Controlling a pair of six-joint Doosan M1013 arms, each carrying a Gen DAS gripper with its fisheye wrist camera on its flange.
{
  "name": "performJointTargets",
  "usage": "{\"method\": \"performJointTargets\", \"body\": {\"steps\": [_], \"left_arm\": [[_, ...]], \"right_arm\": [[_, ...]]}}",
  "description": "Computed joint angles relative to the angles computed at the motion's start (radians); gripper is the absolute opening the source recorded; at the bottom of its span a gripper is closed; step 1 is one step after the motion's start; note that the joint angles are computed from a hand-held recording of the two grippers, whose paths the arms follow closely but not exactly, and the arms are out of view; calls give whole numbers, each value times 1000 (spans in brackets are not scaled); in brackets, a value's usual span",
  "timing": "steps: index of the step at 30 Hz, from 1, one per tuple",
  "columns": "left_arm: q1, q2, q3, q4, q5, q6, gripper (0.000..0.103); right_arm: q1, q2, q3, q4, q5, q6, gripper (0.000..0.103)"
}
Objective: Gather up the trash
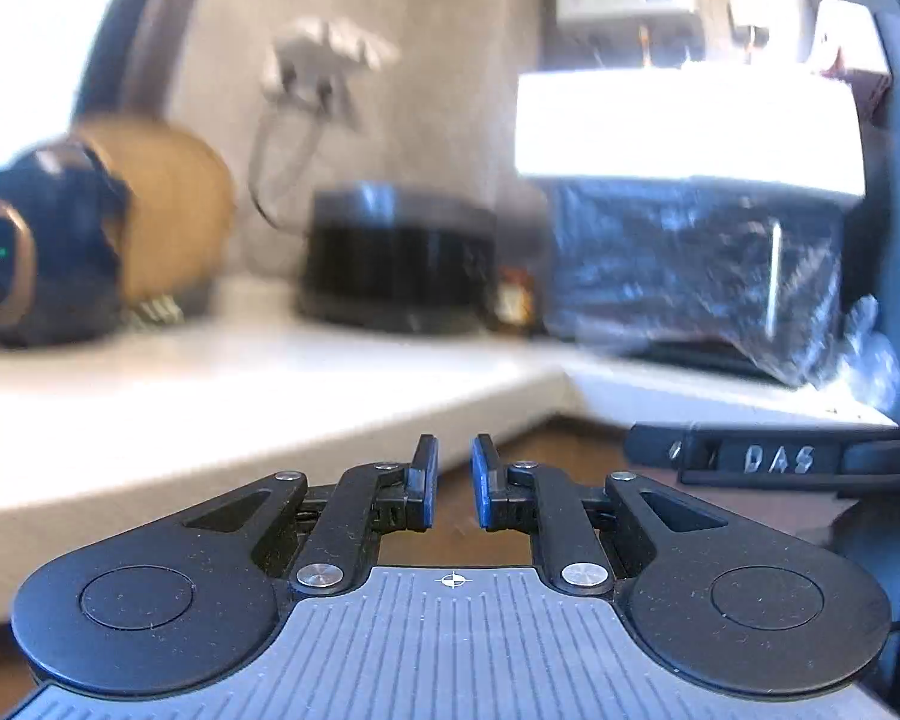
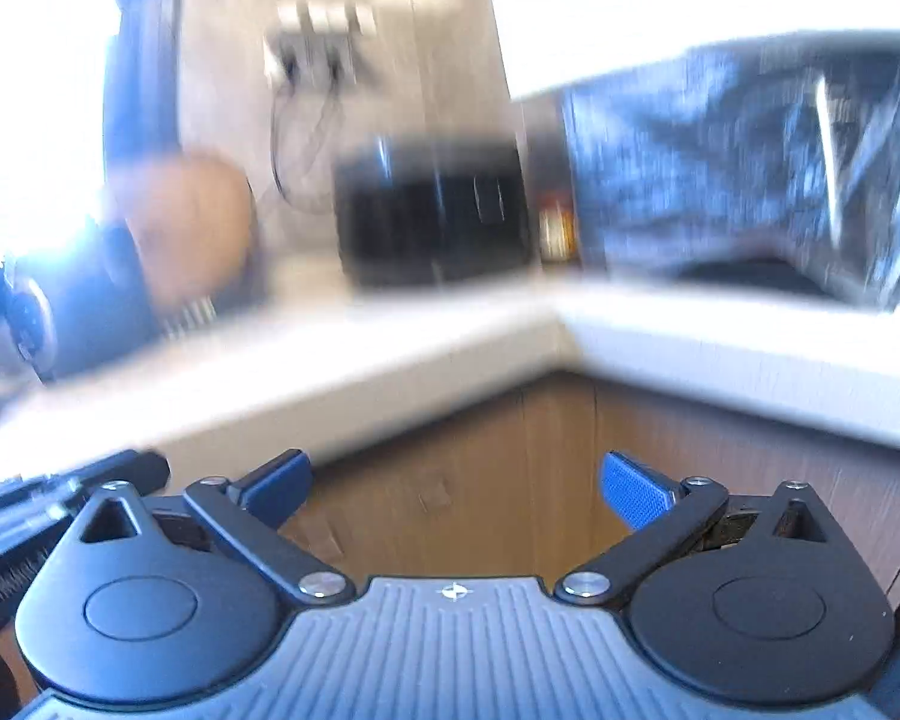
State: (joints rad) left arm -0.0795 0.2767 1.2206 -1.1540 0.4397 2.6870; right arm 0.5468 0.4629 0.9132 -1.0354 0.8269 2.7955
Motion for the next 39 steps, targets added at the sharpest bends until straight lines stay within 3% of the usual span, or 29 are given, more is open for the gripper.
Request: {"method": "performJointTargets", "body": {"steps": [2, 5, 11, 18, 31, 39], "left_arm": [[-8, -32, 24, 32, -62, 2, 15], [-6, -58, 50, -66, -96, 129, 15], [32, -52, 17, -6, 50, 43, 15], [22, -41, 1, 74, 81, -5, 14], [12, -27, -30, 253, 115, -198, 14], [9, -26, -33, 289, 129, -224, 14]], "right_arm": [[22, -4, -2, -61, 4, 20, 103], [47, -6, -5, -109, 19, 28, 103], [68, -1, -32, -62, 78, -10, 103], [70, 4, -35, -59, 137, 8, 103], [58, 5, -32, -18, 147, 4, 103], [54, 5, -33, 4, 152, -6, 103]]}}
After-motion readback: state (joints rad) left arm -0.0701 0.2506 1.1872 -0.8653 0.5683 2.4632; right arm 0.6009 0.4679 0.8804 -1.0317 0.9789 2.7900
